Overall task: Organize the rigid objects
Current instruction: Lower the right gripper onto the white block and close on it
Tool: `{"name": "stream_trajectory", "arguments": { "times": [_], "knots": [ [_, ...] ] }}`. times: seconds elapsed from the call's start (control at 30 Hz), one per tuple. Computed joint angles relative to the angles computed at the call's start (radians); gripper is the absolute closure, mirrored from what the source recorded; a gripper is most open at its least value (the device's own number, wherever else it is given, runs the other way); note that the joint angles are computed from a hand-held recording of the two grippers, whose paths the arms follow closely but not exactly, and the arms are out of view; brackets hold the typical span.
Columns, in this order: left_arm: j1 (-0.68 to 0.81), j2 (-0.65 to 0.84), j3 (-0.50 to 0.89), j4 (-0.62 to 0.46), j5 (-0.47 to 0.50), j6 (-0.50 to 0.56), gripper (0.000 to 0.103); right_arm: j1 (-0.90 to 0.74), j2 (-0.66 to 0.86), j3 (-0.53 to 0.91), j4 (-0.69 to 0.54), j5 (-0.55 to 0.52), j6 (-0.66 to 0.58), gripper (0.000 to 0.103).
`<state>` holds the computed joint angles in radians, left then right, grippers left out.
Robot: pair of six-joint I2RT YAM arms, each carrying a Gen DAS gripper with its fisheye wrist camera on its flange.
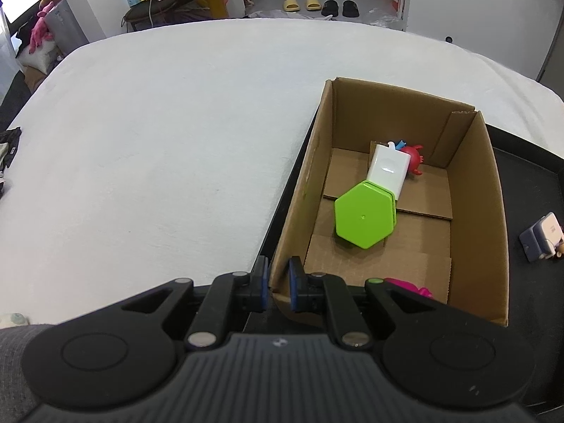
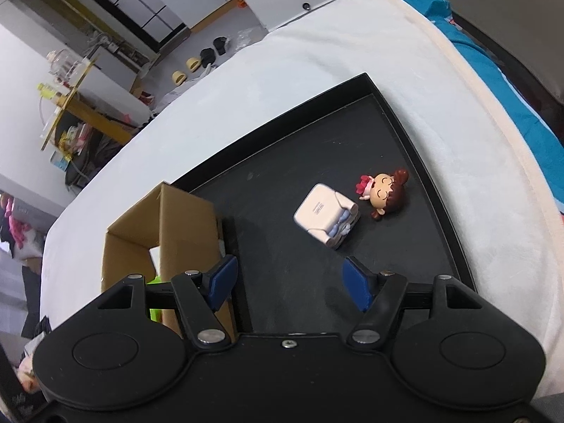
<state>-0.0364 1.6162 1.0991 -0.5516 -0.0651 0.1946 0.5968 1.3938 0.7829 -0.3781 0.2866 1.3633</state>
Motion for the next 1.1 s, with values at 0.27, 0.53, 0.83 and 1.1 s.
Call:
{"name": "stream_trajectory", "arguments": {
  "times": [0.27, 0.53, 0.83, 1.1],
  "knots": [
    [-0.015, -0.001, -0.003, 0.003, -0.027, -0.013, 0.092, -0.071, 0.093, 0.037, -0.007, -0.012, 0.026, 0.037],
    [-0.015, 0.0, -0.003, 0.003, -0.029, -0.014, 0.091, -0.11, 0.2, 0.117, -0.055, -0.024, 0.047, 0.037],
    [-0.012, 0.001, -0.004, 0.009, -0.025, -0.012, 0.091, -0.133, 0.343, 0.23, -0.131, -0.013, 0.058, 0.035],
    [-0.013, 0.0, -0.001, 0.003, -0.023, -0.012, 0.091, -0.116, 0.339, 0.292, -0.18, 0.042, 0.0, 0.084]
  ]
}}
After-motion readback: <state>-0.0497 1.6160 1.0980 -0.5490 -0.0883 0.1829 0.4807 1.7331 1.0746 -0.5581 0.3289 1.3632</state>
